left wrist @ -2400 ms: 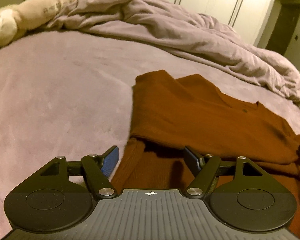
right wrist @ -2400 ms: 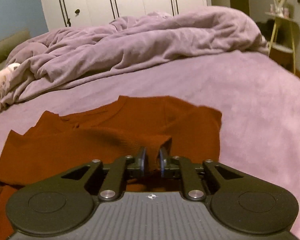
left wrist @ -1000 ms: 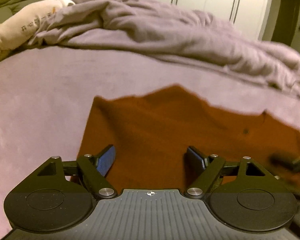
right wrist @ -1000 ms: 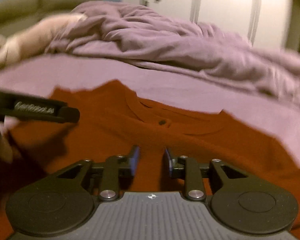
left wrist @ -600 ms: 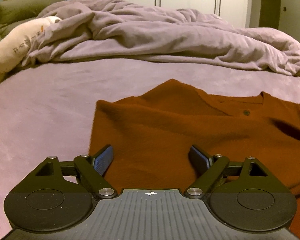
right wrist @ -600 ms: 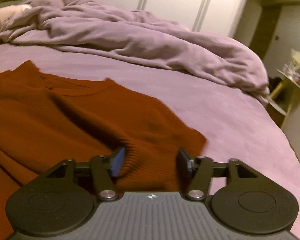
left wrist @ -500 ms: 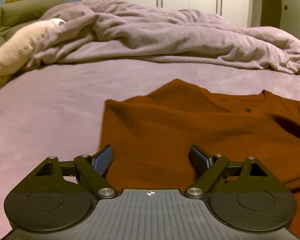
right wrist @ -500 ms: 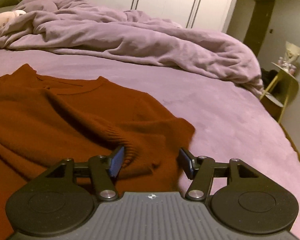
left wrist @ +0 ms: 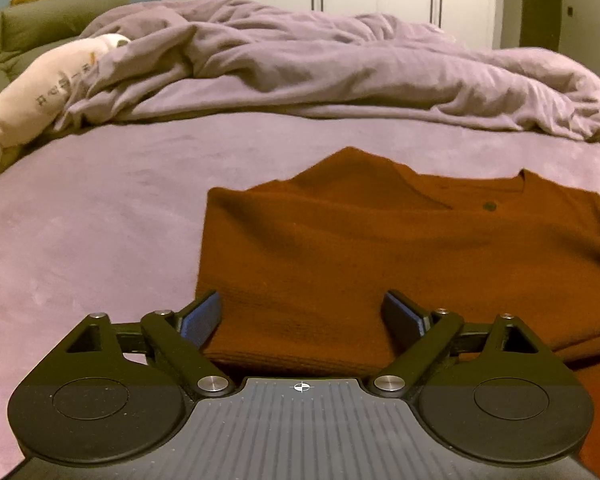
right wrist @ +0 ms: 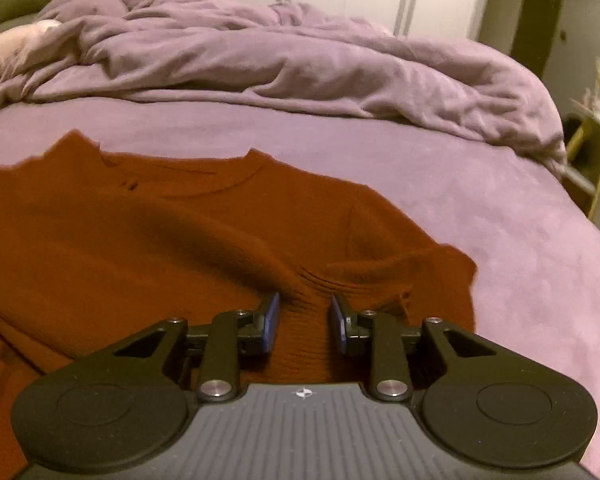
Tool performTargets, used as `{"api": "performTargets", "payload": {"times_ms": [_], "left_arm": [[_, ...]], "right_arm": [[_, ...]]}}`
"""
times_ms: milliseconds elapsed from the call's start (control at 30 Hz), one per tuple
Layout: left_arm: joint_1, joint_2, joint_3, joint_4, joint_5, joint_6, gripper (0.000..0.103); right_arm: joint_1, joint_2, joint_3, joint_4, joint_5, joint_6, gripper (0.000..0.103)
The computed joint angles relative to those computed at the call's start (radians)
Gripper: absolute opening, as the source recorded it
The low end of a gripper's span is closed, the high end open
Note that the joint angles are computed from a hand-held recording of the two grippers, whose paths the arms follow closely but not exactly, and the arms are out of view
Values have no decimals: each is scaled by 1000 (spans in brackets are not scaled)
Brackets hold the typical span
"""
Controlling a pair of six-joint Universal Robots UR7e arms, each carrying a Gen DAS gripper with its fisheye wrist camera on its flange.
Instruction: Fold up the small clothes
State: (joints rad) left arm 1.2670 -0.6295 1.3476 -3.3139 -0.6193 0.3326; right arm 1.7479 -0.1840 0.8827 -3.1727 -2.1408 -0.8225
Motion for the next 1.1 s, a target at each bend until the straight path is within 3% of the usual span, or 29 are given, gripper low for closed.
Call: {"api": "performTargets", "payload": {"times_ms": [67,133,300,433,600,833,933,1033,1100], "left_arm": [[0,-22,21,19,-14,-19,93],[-5,-60,65,43,-29,-40,93],[-33,-227,288,167,-29,-119,93],[-78,-393,527,240,2,-229,94],[-147,-546,704,364,19,-387,94],[-180,-643,793,511,43,-551,90],[-160,-692,785,627,-45,-625,78],[-128,-727,775,656,-179,-676,64],[-116,-730,773,655,-217,-677,57]], "right_arm": [[7,10,-12,-6,-19,-41,27],[22,-13,12,10,-44,-10,27],[31,-240,400,-81,-9,135,30],[36,-430,737,-134,-51,281,36],[54,-577,1030,-242,-98,357,47],[62,-633,1142,-240,-155,462,51],[56,-647,1159,-241,-142,473,51],[44,-664,1166,-205,-103,502,51],[37,-672,1169,-189,-77,517,50]]}}
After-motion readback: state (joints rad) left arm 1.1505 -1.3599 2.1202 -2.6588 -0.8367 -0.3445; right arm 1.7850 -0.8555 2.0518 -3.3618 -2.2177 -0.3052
